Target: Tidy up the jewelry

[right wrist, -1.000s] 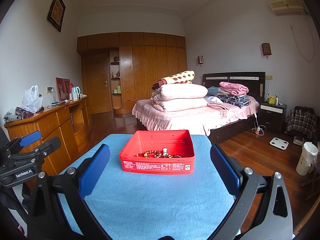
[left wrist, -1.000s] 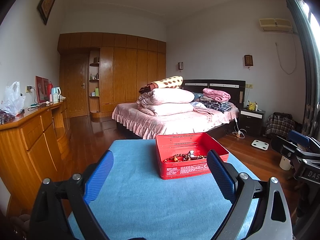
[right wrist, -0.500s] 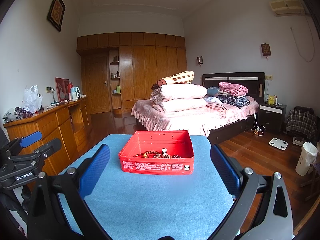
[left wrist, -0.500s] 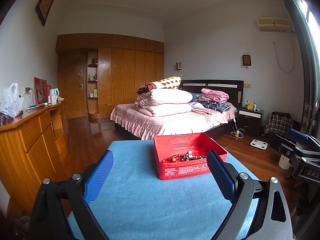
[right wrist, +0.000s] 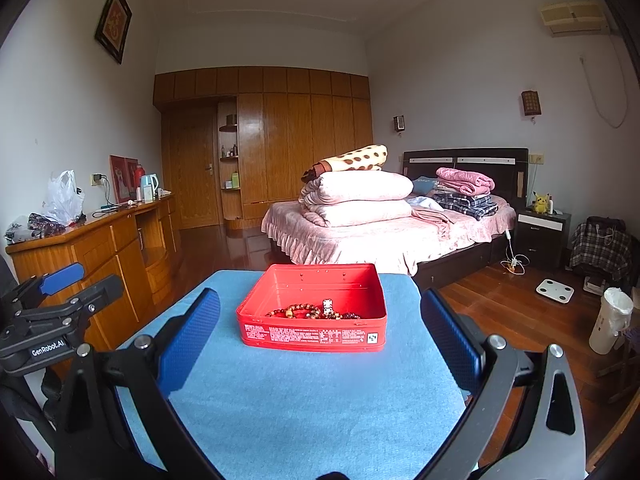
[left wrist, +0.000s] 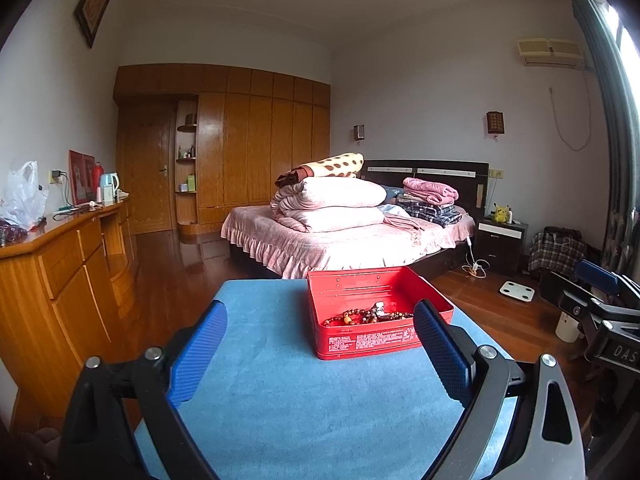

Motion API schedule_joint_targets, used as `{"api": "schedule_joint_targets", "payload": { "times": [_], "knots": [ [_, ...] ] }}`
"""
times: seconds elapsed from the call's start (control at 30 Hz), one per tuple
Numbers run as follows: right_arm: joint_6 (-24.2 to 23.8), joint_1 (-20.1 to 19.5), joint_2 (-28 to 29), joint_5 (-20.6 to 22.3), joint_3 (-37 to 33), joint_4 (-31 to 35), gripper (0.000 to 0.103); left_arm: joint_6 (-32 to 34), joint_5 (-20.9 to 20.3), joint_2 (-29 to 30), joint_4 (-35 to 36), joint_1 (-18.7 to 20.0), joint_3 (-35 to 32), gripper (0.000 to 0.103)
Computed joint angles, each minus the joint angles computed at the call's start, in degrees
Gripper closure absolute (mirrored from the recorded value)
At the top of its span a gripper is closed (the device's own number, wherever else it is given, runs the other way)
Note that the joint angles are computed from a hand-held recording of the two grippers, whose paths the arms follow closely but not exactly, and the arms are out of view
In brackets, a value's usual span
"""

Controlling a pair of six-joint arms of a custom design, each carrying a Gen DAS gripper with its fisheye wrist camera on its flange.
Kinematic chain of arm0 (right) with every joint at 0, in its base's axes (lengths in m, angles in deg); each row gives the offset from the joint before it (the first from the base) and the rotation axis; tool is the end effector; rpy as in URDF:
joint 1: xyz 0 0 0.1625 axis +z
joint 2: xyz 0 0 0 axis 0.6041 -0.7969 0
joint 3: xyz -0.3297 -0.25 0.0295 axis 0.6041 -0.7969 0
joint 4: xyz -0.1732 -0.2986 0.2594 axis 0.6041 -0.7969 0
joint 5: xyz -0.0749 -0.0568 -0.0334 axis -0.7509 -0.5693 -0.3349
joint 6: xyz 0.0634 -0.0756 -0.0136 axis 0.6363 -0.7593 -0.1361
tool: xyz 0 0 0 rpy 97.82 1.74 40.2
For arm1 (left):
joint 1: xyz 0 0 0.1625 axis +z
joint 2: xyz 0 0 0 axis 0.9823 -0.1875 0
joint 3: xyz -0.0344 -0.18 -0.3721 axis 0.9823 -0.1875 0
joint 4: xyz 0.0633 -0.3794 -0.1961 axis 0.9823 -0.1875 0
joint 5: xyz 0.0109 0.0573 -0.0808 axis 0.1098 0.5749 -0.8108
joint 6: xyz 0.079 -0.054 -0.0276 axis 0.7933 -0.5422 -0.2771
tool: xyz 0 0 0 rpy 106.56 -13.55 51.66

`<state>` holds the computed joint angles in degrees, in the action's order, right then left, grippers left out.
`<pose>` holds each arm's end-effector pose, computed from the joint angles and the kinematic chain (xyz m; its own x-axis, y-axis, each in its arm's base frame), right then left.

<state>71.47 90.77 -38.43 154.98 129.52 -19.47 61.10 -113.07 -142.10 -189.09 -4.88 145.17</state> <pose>0.4157 -0.4517 0.0186 -0.7168 0.2353 0.6564 -0.6188 0.2193 -0.7543 -0.0170 -0.5866 0.3907 -0.6283 0.4671 -0.6221 0.7640 0.2198 -0.6066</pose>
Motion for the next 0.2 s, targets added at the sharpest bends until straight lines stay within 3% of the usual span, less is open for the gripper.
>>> {"api": "schedule_joint_targets", "payload": {
  "times": [0.2],
  "knots": [
    [-0.28,0.09,0.14,0.22,0.00,-0.42,0.006,-0.07,0.27,-0.10,0.07,-0.08,0.08,0.011]
  ]
}}
